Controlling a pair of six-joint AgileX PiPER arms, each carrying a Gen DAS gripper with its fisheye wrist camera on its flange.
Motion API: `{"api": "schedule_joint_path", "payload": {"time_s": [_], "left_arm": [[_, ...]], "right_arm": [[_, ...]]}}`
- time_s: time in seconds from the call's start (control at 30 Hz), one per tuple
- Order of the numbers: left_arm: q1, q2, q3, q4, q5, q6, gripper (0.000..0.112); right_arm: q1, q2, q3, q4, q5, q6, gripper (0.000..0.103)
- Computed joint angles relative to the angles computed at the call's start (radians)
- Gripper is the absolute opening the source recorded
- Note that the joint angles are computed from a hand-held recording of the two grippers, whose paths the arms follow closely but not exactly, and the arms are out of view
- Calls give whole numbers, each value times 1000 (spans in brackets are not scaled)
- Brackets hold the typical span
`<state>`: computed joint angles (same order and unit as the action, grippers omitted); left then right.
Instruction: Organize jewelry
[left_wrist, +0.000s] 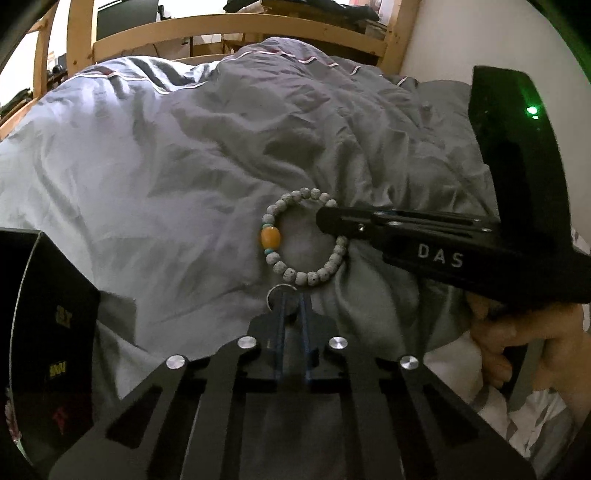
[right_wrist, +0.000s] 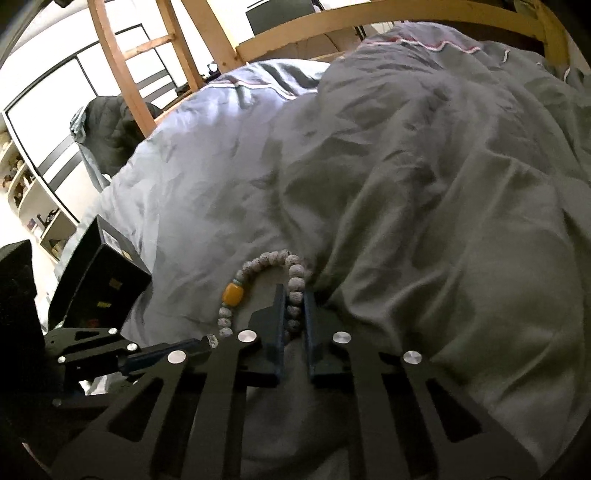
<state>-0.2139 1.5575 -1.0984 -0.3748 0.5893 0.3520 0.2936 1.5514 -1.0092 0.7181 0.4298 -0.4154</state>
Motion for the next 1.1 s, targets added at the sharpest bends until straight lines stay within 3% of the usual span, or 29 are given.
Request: {"api": "schedule_joint_path", "payload": {"time_s": [0.3, 0.57, 0.8, 0.9, 0.93, 0.97, 1.1], "left_arm": [[10, -34, 20, -35, -4, 30, 3], [-17, -19, 11, 58, -25, -58, 5], [-18, 22, -17, 35, -33, -40, 6], [-29, 21, -10, 54, -41, -51, 23], [-33, 19, -7, 68, -51, -63, 38], [-41, 14, -1, 92, -64, -85, 43], [-37, 21, -2, 67, -54, -53, 39]], "right_arm": [[-37, -42, 13, 164, 13, -126, 9], [-43, -41, 11, 171, 35, -131, 9], [-62, -32, 16, 209, 46, -162, 9], [-64, -24, 15, 213, 49, -164, 9], [-62, -24, 15, 209, 48, -161, 9], [-61, -24, 14, 208, 49, -160, 9], [-60, -25, 15, 208, 45, -157, 9]]}}
